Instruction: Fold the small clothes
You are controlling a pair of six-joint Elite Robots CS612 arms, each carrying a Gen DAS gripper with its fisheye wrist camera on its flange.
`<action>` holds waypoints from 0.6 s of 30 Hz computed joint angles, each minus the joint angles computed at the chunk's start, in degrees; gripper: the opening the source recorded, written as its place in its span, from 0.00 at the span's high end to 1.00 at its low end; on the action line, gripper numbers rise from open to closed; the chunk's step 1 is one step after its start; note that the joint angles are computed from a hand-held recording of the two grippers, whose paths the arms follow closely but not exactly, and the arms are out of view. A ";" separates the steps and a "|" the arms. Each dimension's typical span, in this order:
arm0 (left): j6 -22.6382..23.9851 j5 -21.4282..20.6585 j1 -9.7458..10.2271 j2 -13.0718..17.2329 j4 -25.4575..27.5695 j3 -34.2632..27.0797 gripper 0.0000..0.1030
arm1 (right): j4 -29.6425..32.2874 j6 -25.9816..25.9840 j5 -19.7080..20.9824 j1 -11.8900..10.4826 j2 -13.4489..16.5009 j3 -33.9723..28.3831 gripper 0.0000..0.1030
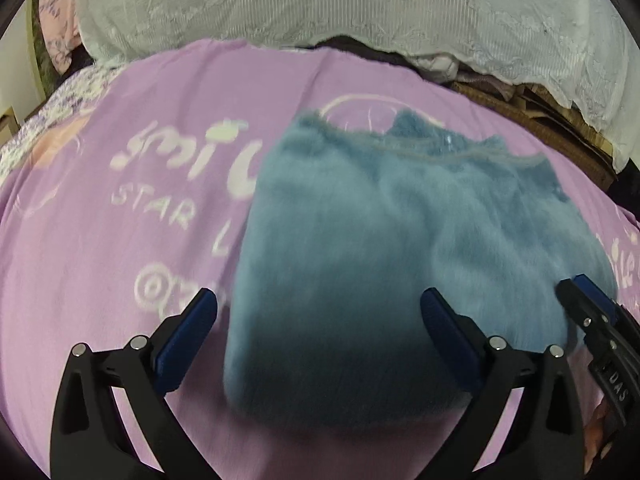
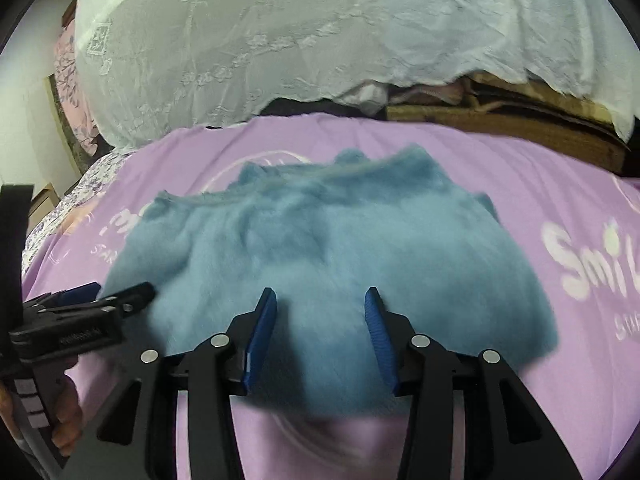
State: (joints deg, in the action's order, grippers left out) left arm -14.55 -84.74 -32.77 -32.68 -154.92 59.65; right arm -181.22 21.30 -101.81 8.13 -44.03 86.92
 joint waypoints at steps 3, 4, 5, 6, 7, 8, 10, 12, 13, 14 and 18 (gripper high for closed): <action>-0.09 -1.03 0.21 0.54 1.69 -0.42 0.04 | 0.30 -0.10 1.00 -0.27 -0.02 0.46 0.55; -0.41 -1.40 0.27 0.75 1.67 -0.57 0.04 | 0.49 -0.36 0.89 -0.30 0.06 0.33 0.55; -0.49 -1.38 0.28 0.70 1.41 -0.40 0.04 | 0.45 -0.53 0.67 -0.23 0.14 0.28 0.55; -0.32 -0.84 0.17 0.56 1.12 -0.18 0.04 | 0.19 -0.56 0.49 -0.18 0.09 0.44 0.55; -0.14 -0.07 0.02 0.33 0.65 0.23 0.04 | 0.02 -0.47 0.20 -0.10 0.02 0.50 0.55; -0.14 0.62 -0.12 0.08 0.13 0.63 0.04 | -0.48 -0.29 -0.62 0.10 -0.16 0.71 0.55; 0.28 2.18 -0.57 -0.96 -2.72 2.57 0.05 | -1.21 -0.84 -2.00 0.64 -0.34 0.85 0.55; 1.18 2.54 -0.85 -1.64 -5.28 4.01 0.05 | -1.57 -2.34 -2.76 1.15 -0.31 0.82 0.55; 1.78 2.57 -1.00 -1.84 -6.51 4.53 0.05 | -1.58 -2.96 -2.96 1.36 -0.19 0.72 0.54; 2.49 2.60 -1.13 -1.85 -6.97 4.70 0.05 | -1.45 -3.39 -3.28 1.50 -0.07 0.53 0.54; 4.22 4.65 -1.69 -0.84 -4.42 3.31 0.04 | 0.51 -2.96 -2.55 1.28 0.26 0.03 0.50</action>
State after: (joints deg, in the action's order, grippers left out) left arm -10.33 -80.09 -34.46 -33.52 -159.34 62.97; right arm -180.70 18.34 -104.36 9.41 -43.77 86.95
